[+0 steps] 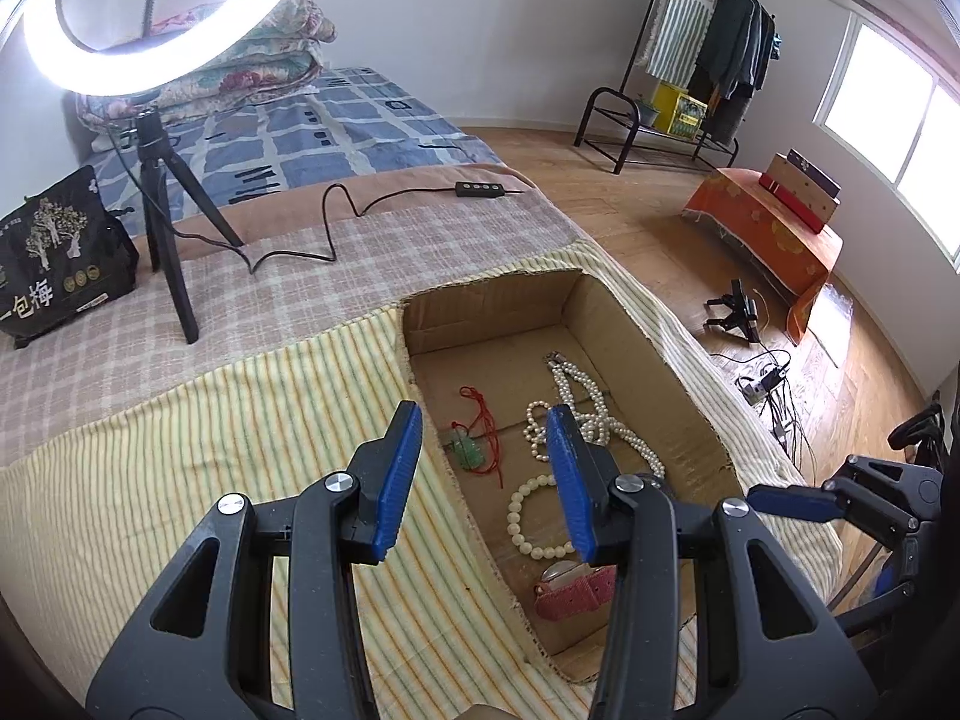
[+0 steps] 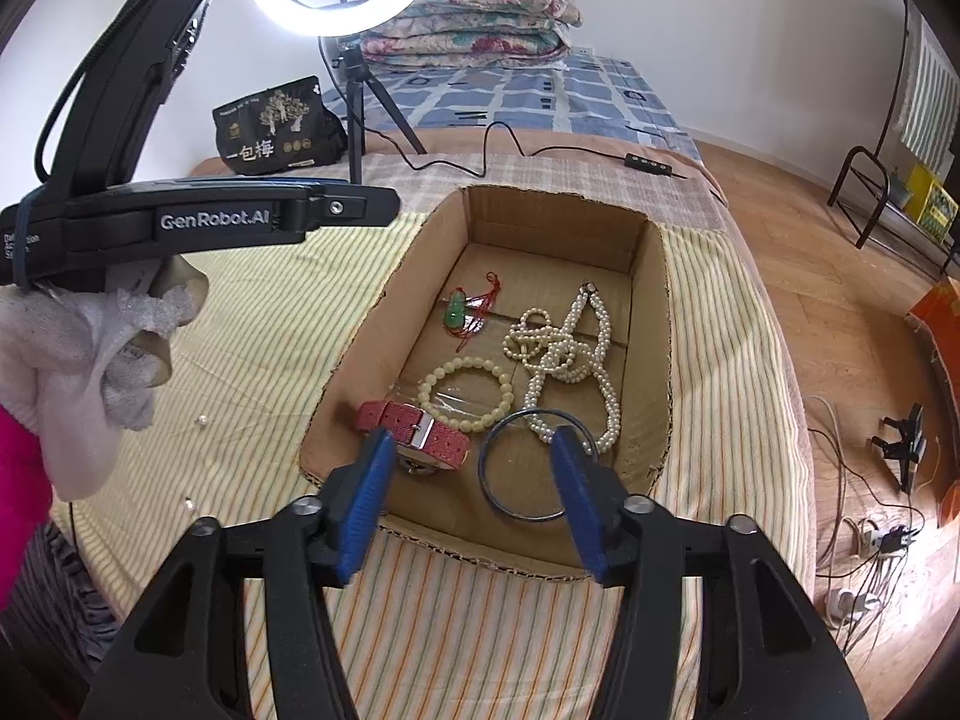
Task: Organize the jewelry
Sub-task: 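Open the left tool to drop the jade pendant while the right releases the bangle in the box, then move both open tools back over the two pearl stud earrings on the sheet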
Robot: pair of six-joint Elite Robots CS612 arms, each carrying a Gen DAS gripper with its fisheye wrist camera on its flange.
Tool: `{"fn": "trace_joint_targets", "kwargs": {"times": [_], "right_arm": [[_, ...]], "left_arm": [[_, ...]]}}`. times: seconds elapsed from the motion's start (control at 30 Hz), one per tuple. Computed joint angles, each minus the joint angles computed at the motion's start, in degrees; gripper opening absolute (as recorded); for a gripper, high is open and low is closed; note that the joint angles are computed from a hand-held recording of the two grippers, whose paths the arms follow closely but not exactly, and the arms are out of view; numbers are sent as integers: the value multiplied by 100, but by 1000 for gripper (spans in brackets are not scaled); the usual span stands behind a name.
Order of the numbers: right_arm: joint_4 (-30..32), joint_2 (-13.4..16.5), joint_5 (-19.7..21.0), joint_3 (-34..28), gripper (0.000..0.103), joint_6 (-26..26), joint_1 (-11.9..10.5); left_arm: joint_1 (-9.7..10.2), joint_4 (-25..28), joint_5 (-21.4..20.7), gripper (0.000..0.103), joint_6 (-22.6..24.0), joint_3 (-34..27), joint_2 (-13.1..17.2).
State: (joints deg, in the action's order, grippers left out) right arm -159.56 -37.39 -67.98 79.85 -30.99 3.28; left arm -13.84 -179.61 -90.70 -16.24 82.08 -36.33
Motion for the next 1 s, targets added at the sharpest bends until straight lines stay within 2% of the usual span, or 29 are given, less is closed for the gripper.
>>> {"fn": "trace_joint_targets", "kwargs": {"times": [0.03,0.13,0.27,0.63,0.83,1.0], "right_arm": [[-74,-13,-59,29,64,9,15],[-179,-54,-85,90,65,-3,32],[-330,-99,-271,140,76,131,90],[-623,-279,-62,510,76,-22,194],[-714,-385,50,763,76,-62,253],[-829,-457,157,1015,76,-366,327]], "left_arm": [[9,-19,23,44,-2,40,-27],[46,-78,74,44,-1,162,-109],[94,-178,175,44,46,374,-243],[254,-226,183,44,226,1069,-618],[340,-178,13,44,271,1423,-751],[375,-61,-126,44,415,1651,-796]]}}
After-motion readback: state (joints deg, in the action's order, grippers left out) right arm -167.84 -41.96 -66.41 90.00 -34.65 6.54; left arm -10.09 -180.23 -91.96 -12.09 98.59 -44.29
